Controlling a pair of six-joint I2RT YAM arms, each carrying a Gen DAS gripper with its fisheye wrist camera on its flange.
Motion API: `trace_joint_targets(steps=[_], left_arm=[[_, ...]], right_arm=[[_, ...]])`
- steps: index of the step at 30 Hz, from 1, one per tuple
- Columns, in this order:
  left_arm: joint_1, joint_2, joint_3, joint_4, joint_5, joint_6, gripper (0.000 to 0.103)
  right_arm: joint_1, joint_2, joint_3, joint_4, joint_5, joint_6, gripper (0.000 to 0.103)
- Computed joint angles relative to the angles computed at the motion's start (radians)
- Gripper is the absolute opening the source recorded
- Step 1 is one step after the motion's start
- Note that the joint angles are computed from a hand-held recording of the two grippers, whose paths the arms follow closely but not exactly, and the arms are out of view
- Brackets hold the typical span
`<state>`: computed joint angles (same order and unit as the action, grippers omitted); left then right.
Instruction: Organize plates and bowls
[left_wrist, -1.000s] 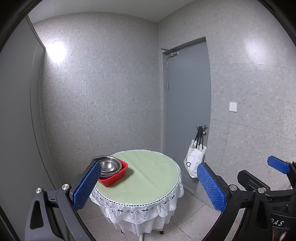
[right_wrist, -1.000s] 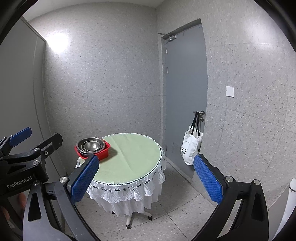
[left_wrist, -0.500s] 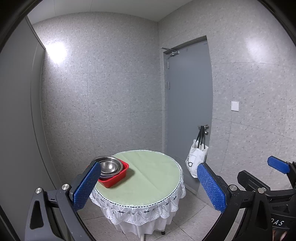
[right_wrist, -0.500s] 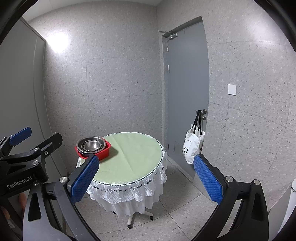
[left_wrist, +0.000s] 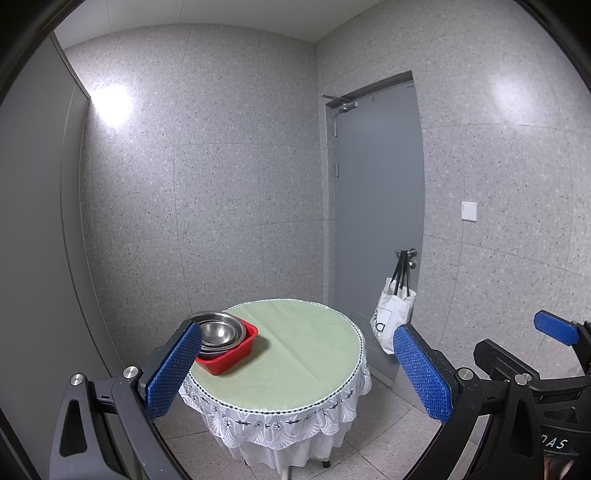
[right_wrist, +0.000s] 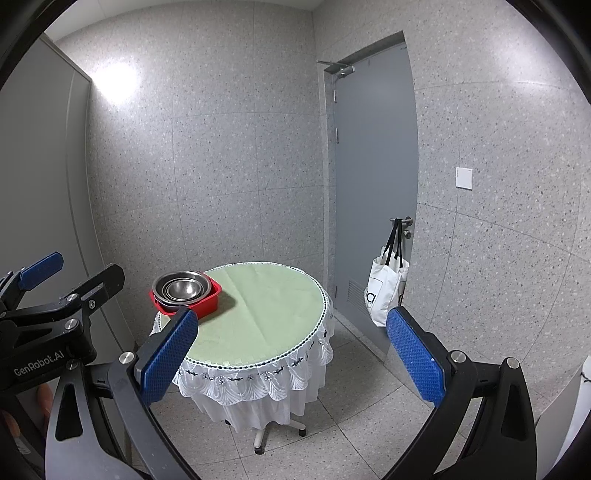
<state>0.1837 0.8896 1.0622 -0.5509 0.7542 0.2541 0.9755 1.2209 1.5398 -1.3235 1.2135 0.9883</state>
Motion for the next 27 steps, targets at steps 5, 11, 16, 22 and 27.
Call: trace_joint_targets(steps=[5,11,16,22,27], left_arm=[[-0.001,-0.003,-0.003,0.001,-0.001,-0.001,0.102],[0.004,-0.001,-0.003,0.000,0.005,0.002,0.102],[0.001,-0.004,-0.006,0.002,0.003,0.000,0.103],[0.008,-0.002,-0.004,-0.002,0.013,0.005,0.102],[0.018,0.003,-0.001,-0.003,0.022,0.010,0.103]], right_arm=[[0.008,0.009,0.008,-0.023,0.006,0.026,0.103],[0.018,0.017,0.018,-0.052,0.011,0.056,0.103],[0.031,0.025,0.025,-0.090,0.019,0.097,0.103],[0.033,0.021,0.026,-0.111,0.020,0.117,0.103],[0.034,0.015,0.020,-0.106,0.020,0.113,0.103]])
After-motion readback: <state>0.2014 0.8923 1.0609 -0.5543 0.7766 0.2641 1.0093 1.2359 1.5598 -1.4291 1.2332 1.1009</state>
